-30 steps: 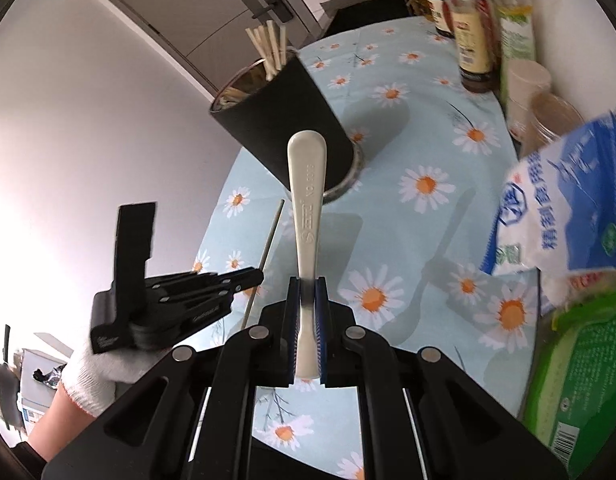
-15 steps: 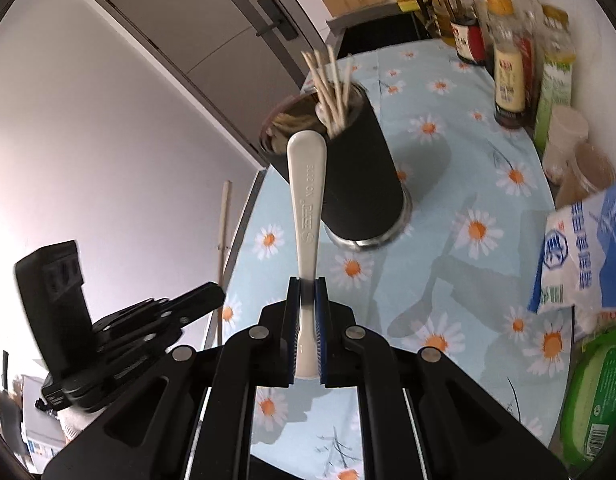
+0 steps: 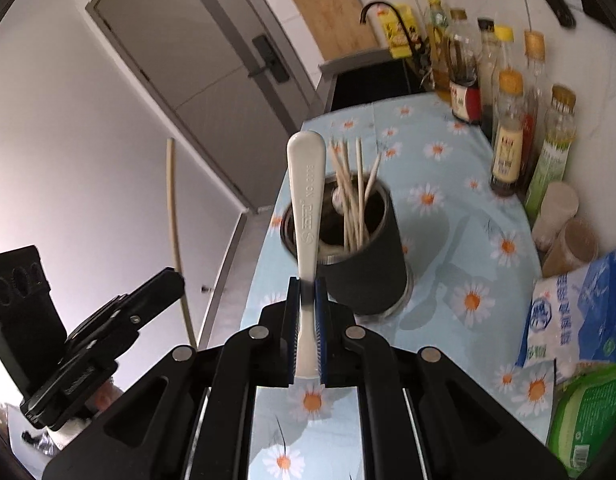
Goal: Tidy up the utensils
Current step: 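Lift the spoon and chopstick with both tools up over the black holder, then lower the spoon and chopstick into the holder and open both tools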
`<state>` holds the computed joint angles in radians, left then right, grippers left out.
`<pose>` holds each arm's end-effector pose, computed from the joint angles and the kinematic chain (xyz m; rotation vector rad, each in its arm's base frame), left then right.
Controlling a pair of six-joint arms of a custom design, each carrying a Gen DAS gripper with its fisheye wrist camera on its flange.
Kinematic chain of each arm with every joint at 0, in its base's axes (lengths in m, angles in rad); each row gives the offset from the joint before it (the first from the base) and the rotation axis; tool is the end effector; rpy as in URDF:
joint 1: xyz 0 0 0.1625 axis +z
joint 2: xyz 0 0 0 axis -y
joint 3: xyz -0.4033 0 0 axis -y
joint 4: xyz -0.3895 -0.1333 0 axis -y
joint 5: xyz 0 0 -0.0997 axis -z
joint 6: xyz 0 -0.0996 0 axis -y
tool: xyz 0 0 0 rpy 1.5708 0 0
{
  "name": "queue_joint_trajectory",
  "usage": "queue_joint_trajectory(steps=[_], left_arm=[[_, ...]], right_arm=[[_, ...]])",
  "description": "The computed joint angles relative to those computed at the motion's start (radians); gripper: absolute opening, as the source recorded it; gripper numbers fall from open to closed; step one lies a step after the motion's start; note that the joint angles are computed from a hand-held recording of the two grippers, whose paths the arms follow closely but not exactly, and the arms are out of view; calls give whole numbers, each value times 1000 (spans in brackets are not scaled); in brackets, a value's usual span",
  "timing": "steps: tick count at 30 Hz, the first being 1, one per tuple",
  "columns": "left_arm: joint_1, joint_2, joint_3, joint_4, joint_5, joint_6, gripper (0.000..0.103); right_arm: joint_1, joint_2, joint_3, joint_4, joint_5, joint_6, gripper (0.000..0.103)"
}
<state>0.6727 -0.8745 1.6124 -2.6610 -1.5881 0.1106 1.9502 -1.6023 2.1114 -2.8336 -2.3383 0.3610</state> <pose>-0.4458 -0.5234 0.1508 -1.4311 -2.5833 0.4756 0.2259 -0.3935 0.3917 -0.3627 -2.4122 1.2406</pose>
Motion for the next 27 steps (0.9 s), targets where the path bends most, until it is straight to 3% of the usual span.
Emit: queue_joint_trajectory(steps=[4, 11, 15, 27], left_arm=[[-6, 35, -52, -33, -31, 42, 3], [-9, 92, -106, -161, -77, 57, 3], [-5, 150, -157, -238, -92, 38, 3], [6, 265, -237, -400, -94, 39, 3]], right_arm=[[2, 15, -34, -45, -15, -31, 9], [7, 43, -81, -171, -32, -155, 9], [-12, 50, -100, -231, -1, -228, 9], [-94, 62, -150, -237, 97, -309, 9]])
